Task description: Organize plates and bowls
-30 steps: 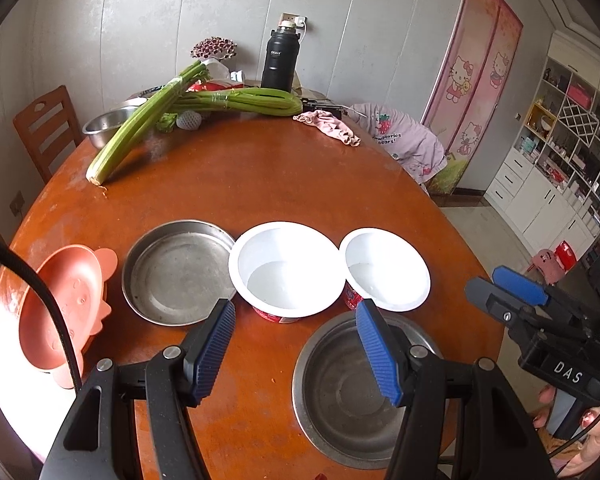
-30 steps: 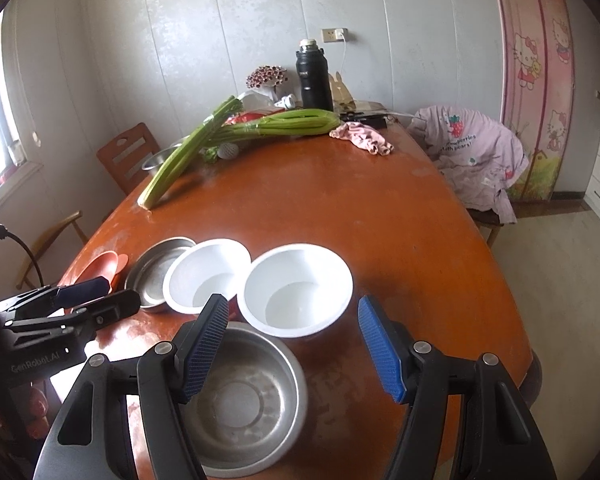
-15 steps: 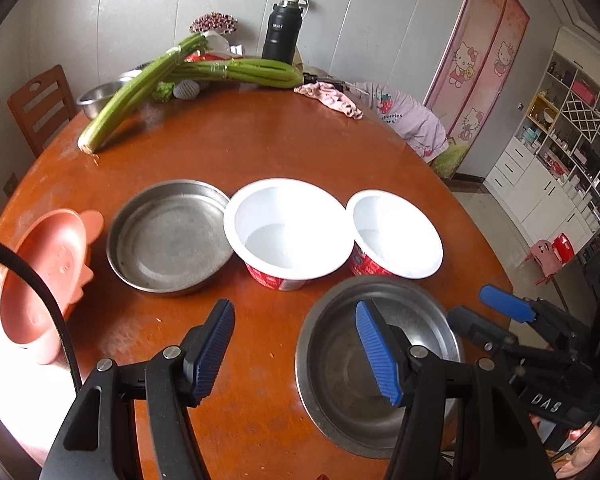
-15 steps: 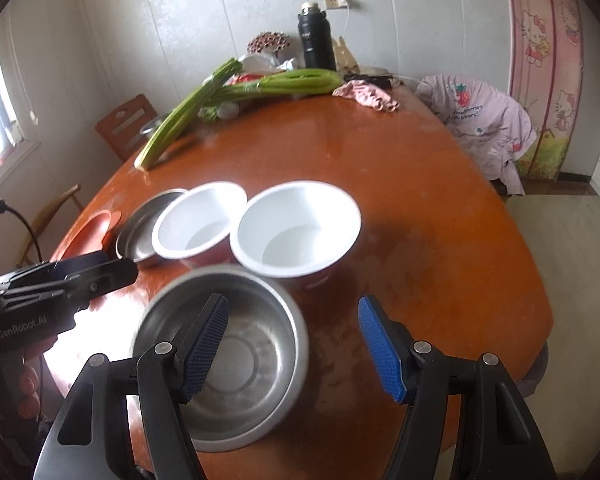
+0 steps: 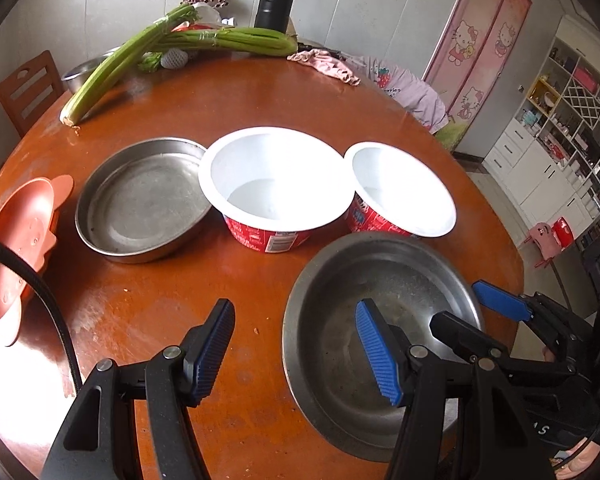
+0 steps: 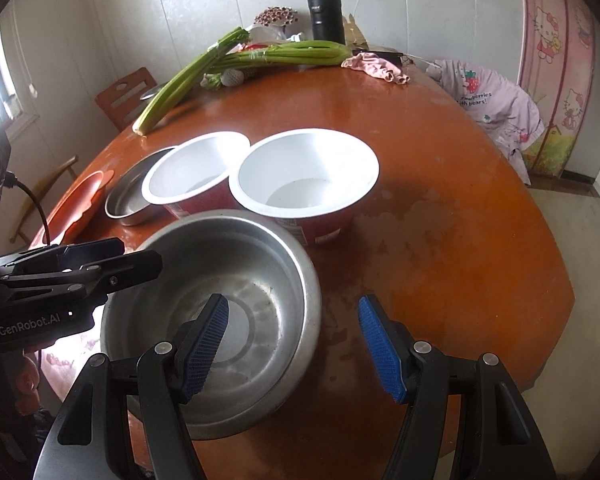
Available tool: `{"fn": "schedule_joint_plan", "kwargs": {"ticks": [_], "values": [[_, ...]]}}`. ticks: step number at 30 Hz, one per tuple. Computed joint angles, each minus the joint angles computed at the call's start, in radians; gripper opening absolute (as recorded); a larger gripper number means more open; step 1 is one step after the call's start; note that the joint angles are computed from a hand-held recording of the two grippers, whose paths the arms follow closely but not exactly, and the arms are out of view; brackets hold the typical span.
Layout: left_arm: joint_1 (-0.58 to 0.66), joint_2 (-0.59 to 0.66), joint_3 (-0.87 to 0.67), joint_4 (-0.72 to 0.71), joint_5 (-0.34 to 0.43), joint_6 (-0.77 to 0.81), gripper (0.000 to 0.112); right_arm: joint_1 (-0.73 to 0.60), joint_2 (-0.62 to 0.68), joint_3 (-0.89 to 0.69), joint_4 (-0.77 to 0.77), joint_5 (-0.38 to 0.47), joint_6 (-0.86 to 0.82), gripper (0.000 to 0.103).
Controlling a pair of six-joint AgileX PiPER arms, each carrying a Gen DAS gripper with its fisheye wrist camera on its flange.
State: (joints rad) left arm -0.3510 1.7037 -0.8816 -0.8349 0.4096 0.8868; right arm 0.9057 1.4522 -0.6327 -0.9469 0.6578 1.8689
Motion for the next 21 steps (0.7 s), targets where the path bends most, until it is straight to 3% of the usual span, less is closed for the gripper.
{"fn": "schedule_joint_plan", "kwargs": {"ticks": [9,21], "values": [[-0.029,0.02,0.005,-0.003,-0.025,-0.001,0.063,-0.008,0.035,0.005,-0.028,-0.037,0.005,0.069],[-0.029,0.035,0.011,-0.116,-0.016,0.11,0.062,0.002,0.048,0.007,-0.047,-0.054,0.015,0.063]]}}
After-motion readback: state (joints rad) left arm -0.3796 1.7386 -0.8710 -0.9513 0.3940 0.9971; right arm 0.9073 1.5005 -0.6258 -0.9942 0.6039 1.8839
